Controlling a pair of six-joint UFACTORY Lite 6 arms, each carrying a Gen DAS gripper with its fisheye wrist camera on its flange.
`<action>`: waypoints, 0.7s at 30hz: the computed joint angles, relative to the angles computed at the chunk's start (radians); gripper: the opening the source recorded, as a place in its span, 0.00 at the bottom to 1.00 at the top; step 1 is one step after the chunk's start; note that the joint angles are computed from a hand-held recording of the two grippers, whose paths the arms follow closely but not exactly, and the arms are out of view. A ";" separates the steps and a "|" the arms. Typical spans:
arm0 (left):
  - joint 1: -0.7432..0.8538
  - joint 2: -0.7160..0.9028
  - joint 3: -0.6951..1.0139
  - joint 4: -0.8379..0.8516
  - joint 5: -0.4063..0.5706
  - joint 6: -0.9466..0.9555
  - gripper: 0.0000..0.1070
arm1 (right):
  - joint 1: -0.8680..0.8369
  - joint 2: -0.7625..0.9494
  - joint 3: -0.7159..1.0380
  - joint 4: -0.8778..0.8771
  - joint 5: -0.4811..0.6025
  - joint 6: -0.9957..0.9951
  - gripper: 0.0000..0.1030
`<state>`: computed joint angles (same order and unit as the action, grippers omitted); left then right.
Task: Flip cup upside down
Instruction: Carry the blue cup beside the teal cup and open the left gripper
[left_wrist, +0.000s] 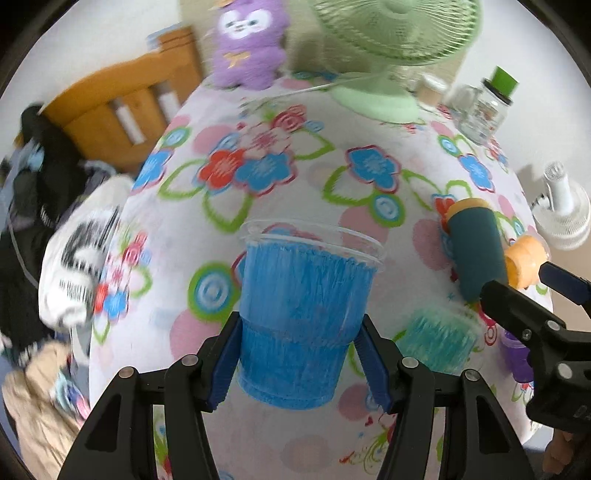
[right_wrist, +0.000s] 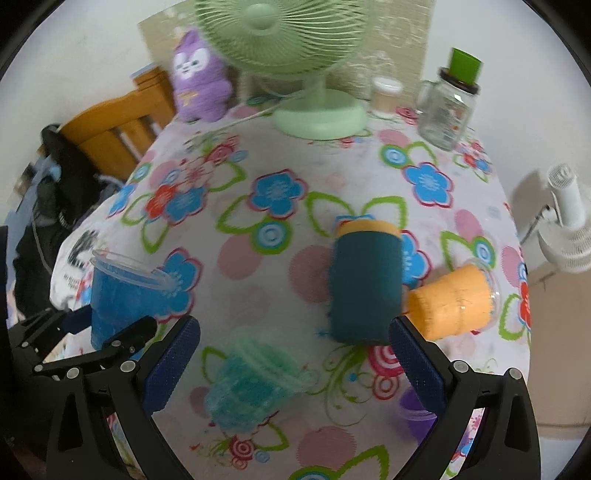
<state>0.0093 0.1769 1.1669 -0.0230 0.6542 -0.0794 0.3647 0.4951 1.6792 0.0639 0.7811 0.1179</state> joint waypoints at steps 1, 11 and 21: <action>0.007 -0.018 -0.027 -0.002 -0.006 -0.008 0.58 | 0.006 -0.005 -0.009 0.007 -0.002 -0.010 1.00; 0.026 -0.122 -0.232 -0.051 -0.078 -0.062 0.58 | 0.058 -0.059 -0.128 0.041 -0.038 -0.082 1.00; 0.004 -0.116 -0.287 -0.093 -0.122 -0.066 0.59 | 0.052 -0.087 -0.201 0.042 -0.060 -0.097 1.00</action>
